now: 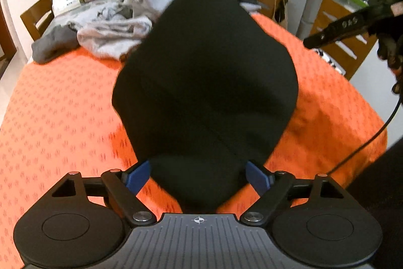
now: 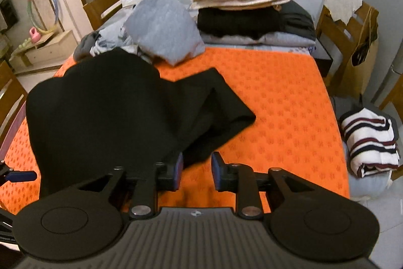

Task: Fold clothes
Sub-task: 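Carry the lifted black trousers with both grippers and shake them out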

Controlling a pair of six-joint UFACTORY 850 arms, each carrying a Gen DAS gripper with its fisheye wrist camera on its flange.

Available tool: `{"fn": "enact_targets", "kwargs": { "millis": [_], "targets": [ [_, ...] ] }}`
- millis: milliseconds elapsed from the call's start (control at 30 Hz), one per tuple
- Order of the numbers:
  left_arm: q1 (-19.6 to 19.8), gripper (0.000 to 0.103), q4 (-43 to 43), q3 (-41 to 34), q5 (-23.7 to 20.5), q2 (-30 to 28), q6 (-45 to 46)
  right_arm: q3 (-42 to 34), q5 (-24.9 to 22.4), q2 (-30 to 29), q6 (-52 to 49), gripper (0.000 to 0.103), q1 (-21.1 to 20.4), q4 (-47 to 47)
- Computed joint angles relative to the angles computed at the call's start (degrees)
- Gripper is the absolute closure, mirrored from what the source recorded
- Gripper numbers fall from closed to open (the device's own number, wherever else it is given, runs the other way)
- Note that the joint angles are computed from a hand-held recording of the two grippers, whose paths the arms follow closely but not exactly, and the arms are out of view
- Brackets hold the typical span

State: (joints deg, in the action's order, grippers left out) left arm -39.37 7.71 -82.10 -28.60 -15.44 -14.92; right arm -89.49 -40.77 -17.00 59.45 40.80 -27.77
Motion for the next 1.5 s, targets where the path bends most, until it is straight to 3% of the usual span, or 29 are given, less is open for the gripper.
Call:
{"fn": "enact_targets", "kwargs": {
  "millis": [267, 367, 400, 433, 467, 533, 600, 833, 1033, 1200, 1300, 1333, 1367, 1400, 1433, 1500],
  "targets": [
    [-0.48, 0.016, -1.11, 2.56, -0.06, 0.75, -0.38, -0.15, 2.89, -0.27, -1.28, 0.067, -1.25, 4.94],
    [-1.33, 0.019, 6.26, 3.16, 0.48, 0.26, -7.14, 0.36, 4.8, -0.27, 1.6, 0.064, -2.25, 6.07],
    [-1.67, 0.029, 9.24, 3.45, 0.75, 0.13, -9.87, 0.66, 5.58, -0.19, 2.82, 0.063, -2.64, 6.52],
    [-2.03, 0.055, 13.37, 3.64, 0.28, 0.04, -13.96, 1.08, 6.58, -0.05, 4.39, 0.063, -3.11, 6.92],
    [-2.3, 0.068, 16.75, 3.75, -0.39, -0.06, -17.33, 1.53, 7.66, 0.11, 6.12, 0.063, -3.61, 7.28],
    [-2.01, 0.085, 19.48, 4.7, -0.08, 0.82, -22.42, 2.19, 9.37, 0.21, 9.35, 0.063, -4.46, 6.97],
    [-1.82, 0.09, 25.36, 5.9, 0.02, 2.31, -30.6, 2.57, 10.79, 0.11, 12.11, 0.063, -5.3, 6.51],
    [-0.77, 0.094, 37.01, 5.24, -6.8, 4.54, -45.62, 1.32, 15.09, -2.27, 14.29, 0.057, -8.51, 9.63],
    [0.29, 0.095, 41.96, 2.71, -14.58, 5.01, -50.68, -2.41, 18.44, -7.56, 5.37, 0.053, -10.71, 24.98],
    [2.16, 0.096, 43.58, 0.75, -19.16, 5.15, -51.96, -8.34, 18.07, -14.04, -4.65, 0.052, -11.41, 38.6],
    [3.65, 0.096, 44.18, -0.48, -20.84, 4.72, -52.6, -12.26, 17.32, -17.62, -5.36, 0.053, -11.53, 40.88],
    [4.13, 0.096, 44.5, -1.03, -21.22, 4.32, -52.65, -13.53, 17.17, -18.69, -5.38, 0.054, -11.61, 41.28],
    [4.56, 0.096, 44.78, -1.46, -21.62, 4.01, -52.7, -14.76, 17.02, -19.69, -6.41, 0.062, -11.82, 42.73],
    [4.99, 0.096, 45.06, -1.9, -22.02, 3.7, -52.74, -15.93, 16.85, -20.59, -8.38, 0.075, -12.09, 44.98],
    [5.54, 0.096, 45.09, -2.5, -22.09, 3.31, -52.55, -16.81, 17.12, -21.29, -9.59, 0.099, -12.31, 46.39],
    [6.63, 0.096, 45.11, -3.78, -22.2, 2.5, -52.15, -17.78, 18.7, -21.75, -9.86, 0.099, -12.63, 46.97]
  ]
}}
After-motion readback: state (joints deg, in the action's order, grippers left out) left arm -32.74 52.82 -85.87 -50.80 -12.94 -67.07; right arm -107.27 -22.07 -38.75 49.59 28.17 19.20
